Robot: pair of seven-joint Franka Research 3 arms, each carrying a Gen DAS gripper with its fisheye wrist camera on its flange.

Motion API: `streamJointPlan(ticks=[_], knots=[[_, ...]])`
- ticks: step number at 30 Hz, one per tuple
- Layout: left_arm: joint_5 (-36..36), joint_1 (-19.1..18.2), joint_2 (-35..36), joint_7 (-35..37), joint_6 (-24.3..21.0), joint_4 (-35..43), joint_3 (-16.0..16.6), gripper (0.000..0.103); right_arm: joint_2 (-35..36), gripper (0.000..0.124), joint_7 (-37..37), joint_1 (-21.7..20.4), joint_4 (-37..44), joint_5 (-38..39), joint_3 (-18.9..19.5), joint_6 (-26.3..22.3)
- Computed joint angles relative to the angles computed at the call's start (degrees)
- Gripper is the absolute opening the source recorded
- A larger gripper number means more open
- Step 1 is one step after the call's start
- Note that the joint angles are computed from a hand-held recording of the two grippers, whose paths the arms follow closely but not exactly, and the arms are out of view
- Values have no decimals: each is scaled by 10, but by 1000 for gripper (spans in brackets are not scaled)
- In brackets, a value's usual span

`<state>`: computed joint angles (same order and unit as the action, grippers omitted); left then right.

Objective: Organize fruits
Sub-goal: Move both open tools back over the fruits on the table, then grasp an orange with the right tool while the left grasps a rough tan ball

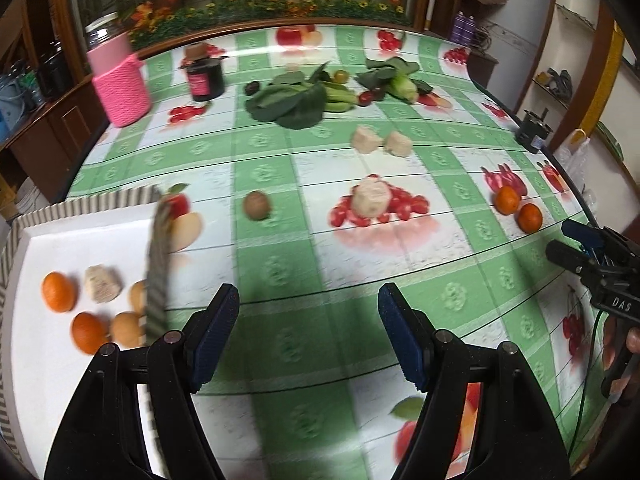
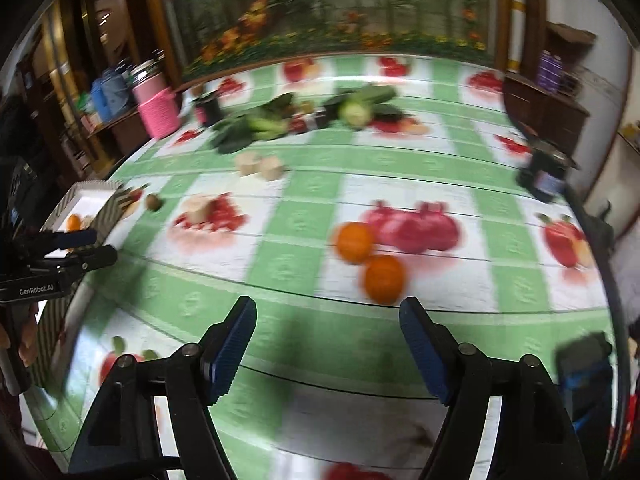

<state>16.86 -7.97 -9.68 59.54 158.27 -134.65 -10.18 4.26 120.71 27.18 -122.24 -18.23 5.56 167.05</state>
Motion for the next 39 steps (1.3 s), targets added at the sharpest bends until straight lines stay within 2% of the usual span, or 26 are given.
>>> streamJointPlan(ticks=[3,6,9,12,13,17,24,29,30,32,34,39], knots=[[6,-3,22,-1,-6,22,-5,71,-3,76,-33,-14,-8,46,0,3],[-9,-9,43,12,-9,42,-4,71,5,76,-40,-20,-1,49,-5,2],[-14,-10,64,15,-17,63,-4,71,25,74,-86,-23,20,82,-1,-5],[-12,-10,80,14,-22,79,-5,71,47,72,-107,-14,47,78,-8,-23],[-9,-10,85,12,-23,84,-5,71,54,70,-115,-12,56,80,-10,-28],[-11,-10,103,14,-28,103,-5,71,76,45,-128,-1,82,80,-21,-54],[21,-12,146,-13,-47,155,-2,71,70,41,-139,2,62,94,-25,-23],[48,-17,174,-24,-57,184,1,71,65,39,-115,16,51,60,-40,-9],[46,-17,179,-21,-55,187,1,69,64,38,-118,14,49,65,-37,-7],[45,-16,180,-20,-40,183,1,45,62,35,-130,7,46,81,-29,-3],[43,-15,179,-14,-37,183,0,27,59,34,-139,4,42,94,-25,-2],[31,-14,165,1,-31,166,-2,27,51,33,-156,1,31,117,-17,2]])
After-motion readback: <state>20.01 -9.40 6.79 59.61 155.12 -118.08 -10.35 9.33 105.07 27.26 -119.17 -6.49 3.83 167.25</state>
